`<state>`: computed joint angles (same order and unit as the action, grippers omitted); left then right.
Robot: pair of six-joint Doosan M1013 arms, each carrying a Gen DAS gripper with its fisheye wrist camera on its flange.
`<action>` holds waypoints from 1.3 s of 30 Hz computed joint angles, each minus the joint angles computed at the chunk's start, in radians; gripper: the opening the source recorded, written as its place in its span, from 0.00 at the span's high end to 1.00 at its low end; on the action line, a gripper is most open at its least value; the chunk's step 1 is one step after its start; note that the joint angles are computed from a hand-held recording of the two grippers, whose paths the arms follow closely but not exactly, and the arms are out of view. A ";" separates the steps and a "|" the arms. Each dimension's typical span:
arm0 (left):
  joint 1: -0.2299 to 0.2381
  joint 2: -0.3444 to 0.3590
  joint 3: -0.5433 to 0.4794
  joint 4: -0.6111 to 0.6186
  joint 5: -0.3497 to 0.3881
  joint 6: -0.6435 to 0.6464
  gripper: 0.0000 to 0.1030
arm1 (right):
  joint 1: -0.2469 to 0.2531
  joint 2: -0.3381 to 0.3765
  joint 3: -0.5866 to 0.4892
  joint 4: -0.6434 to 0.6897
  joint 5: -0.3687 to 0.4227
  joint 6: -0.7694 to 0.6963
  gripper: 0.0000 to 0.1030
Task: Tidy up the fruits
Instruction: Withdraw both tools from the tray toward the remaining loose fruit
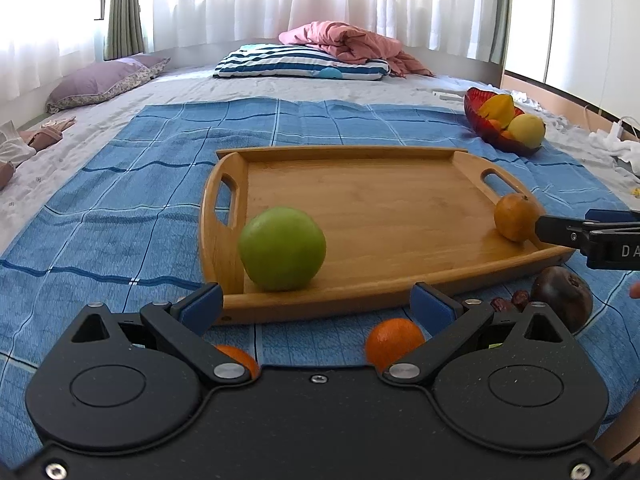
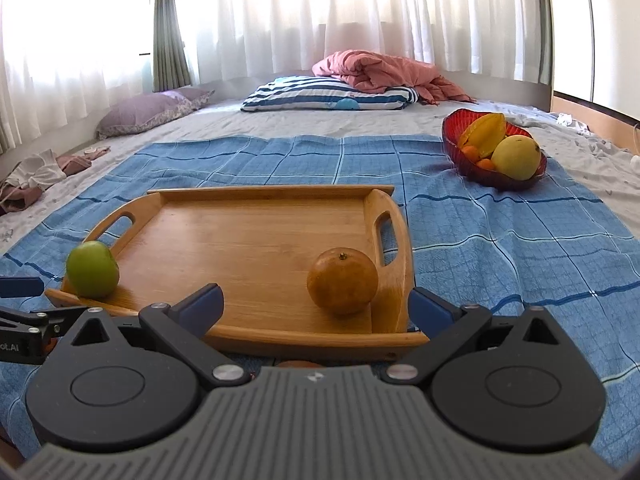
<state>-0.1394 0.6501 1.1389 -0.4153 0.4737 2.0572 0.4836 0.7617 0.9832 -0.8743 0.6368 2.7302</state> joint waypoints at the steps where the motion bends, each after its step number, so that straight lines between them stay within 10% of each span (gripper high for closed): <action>1: 0.001 -0.002 0.005 -0.005 -0.003 0.005 0.03 | 0.002 -0.001 0.004 -0.012 0.004 0.010 0.00; 28: 0.029 -0.061 0.127 -0.185 -0.057 0.152 0.02 | 0.033 -0.059 0.175 -0.388 -0.042 0.523 0.00; 39: 0.029 -0.071 0.161 -0.207 -0.095 0.185 0.02 | 0.052 -0.059 0.187 -0.389 -0.002 0.464 0.00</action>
<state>-0.1102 0.5786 1.3003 -0.6225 0.3784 2.2421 0.5358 0.7022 1.1707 -1.2630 0.6344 3.1941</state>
